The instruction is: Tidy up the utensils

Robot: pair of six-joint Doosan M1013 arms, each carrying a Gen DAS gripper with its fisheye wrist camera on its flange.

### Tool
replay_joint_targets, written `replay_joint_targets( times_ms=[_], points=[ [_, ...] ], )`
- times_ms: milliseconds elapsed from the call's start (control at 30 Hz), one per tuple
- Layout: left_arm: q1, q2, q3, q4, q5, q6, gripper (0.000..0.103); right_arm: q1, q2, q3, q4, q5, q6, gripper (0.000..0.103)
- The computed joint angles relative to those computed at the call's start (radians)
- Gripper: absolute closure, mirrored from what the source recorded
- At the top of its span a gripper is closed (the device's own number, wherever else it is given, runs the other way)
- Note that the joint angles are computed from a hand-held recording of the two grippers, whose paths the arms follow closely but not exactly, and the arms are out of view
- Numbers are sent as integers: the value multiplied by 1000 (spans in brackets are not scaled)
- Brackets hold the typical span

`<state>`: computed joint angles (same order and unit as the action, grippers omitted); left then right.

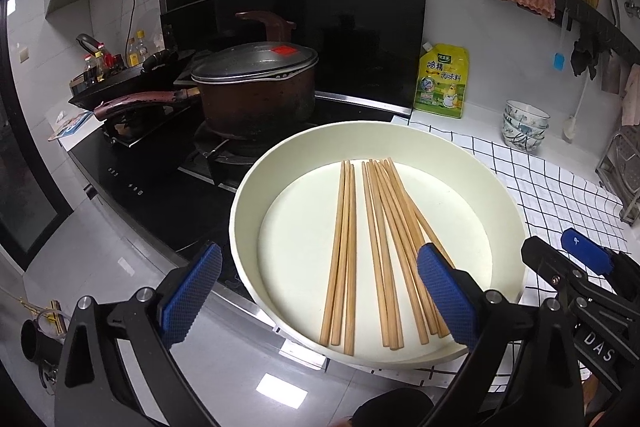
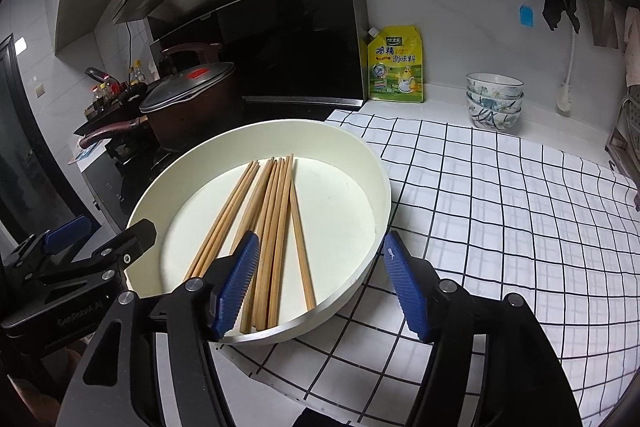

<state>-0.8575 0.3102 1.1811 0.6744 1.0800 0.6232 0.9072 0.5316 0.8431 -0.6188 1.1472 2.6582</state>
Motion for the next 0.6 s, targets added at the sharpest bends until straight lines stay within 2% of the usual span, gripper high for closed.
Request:
replay_joint_targets(
  times_ms=[600],
  points=[
    [-1,-2,3,1,3,3,6,4,-2,-1,-10,6,7,41]
  ],
)
